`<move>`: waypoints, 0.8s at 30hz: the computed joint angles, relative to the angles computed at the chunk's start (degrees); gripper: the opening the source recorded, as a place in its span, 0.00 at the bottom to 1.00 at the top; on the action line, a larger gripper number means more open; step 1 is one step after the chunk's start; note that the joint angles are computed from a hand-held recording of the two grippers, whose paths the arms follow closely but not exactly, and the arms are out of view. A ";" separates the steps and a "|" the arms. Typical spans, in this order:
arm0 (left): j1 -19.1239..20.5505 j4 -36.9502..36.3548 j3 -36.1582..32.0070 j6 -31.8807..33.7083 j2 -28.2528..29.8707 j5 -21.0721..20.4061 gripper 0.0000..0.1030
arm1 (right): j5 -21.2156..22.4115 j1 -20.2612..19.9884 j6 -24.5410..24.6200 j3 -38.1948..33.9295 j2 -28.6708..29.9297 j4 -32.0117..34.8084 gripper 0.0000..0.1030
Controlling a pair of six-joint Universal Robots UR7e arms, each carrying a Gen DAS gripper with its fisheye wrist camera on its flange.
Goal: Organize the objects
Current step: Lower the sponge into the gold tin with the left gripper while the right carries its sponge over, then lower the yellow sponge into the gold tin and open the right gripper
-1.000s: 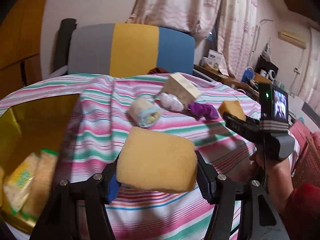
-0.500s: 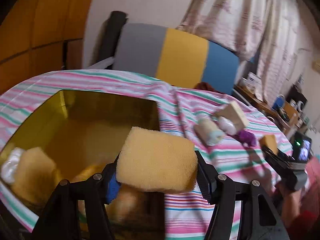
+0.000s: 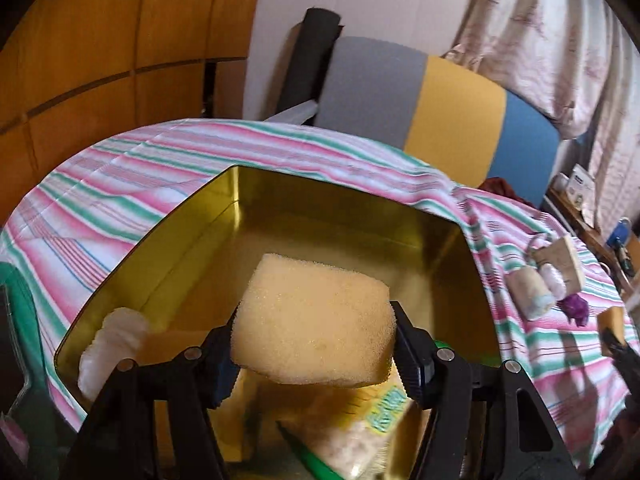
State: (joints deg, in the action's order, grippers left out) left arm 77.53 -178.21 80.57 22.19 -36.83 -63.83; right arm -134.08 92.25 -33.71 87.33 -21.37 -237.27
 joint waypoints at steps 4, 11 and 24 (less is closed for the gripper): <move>0.34 0.26 -0.51 -0.37 0.44 1.16 0.66 | 5.14 2.35 5.91 1.62 0.33 2.97 0.54; 0.95 -0.51 1.42 -1.23 -0.90 -0.63 0.83 | 12.28 6.36 9.16 0.49 2.27 9.61 0.54; 0.52 -7.92 6.68 -5.06 -5.47 2.58 1.00 | 17.26 9.15 13.06 -4.73 5.15 25.09 0.54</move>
State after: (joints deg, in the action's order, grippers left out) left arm 78.06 -186.13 87.25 17.13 -42.30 -61.25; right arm -116.82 101.41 -20.65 82.61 -16.21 -212.18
